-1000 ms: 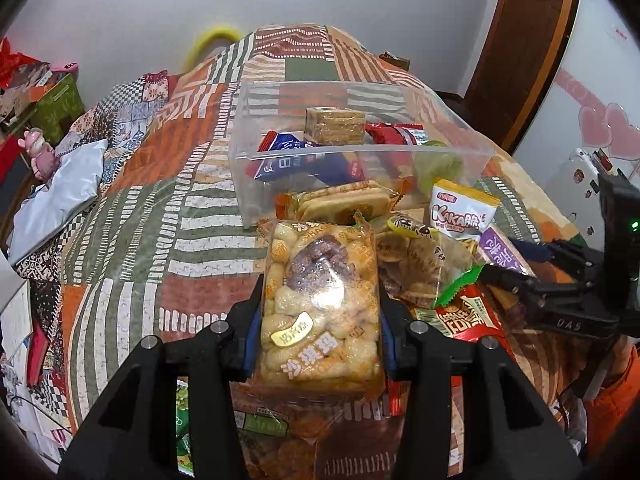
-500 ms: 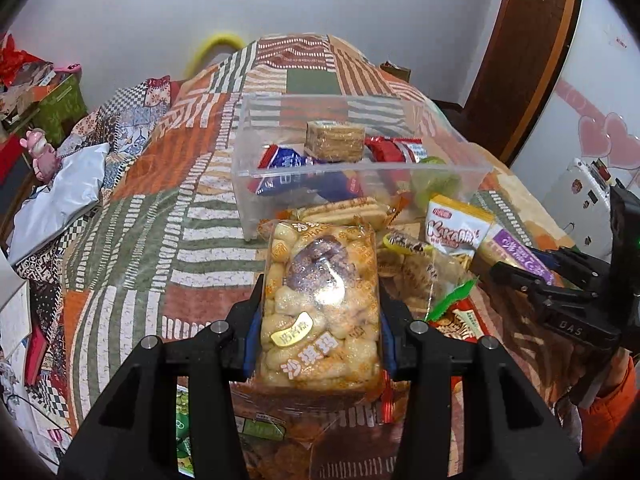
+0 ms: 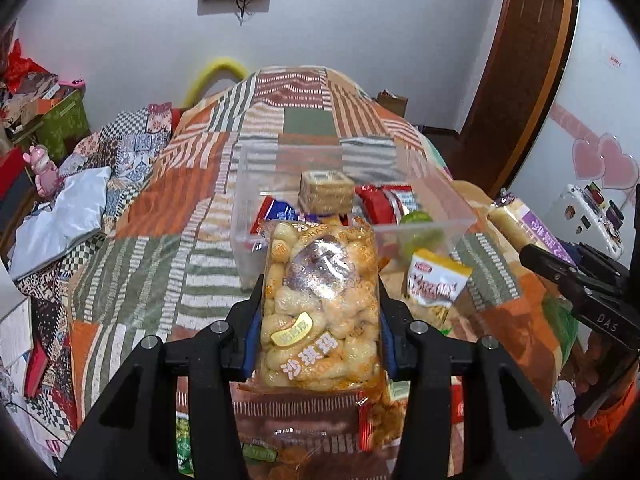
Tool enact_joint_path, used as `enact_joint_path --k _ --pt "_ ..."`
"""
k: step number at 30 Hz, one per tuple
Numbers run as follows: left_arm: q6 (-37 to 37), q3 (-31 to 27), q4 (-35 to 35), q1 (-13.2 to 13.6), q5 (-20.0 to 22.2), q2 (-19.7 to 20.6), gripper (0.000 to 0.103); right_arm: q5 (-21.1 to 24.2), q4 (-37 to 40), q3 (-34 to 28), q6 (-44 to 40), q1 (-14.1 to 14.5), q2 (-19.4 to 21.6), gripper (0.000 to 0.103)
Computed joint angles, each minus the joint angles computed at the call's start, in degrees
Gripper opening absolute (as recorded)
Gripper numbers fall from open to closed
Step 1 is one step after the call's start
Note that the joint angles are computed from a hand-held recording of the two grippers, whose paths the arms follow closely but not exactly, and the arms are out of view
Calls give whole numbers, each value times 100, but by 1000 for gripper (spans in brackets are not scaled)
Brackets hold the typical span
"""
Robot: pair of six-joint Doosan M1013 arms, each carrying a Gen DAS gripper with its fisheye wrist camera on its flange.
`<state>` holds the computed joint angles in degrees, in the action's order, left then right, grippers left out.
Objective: Organize snacks
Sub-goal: 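Carry both bags over the clear box while the right gripper releases the purple-labelled bag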
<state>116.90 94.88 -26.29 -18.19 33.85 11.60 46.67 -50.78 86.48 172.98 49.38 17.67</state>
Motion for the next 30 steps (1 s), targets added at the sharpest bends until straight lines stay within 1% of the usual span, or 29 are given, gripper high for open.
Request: enact_joint_path --k 6,12,16,20,30 --pt "54 -156 -58 -69 -43 105 46 -106 -109 -170 -112 -70 104 42" --pt "51 -372 -58 -120 -23 300 46 -282 77 -311 -339 -228 225 42" --pt "14 -533 -74 -121 54 454 46 -396 285 -406 -510 -325 307 42" --pt "-83 -733 -94 -102 157 631 46 -390 463 -553 -735 -409 428 42" --pt "-547 -1158 245 -86 289 1045 46 -409 1167 -910 -1472 -612 748 42"
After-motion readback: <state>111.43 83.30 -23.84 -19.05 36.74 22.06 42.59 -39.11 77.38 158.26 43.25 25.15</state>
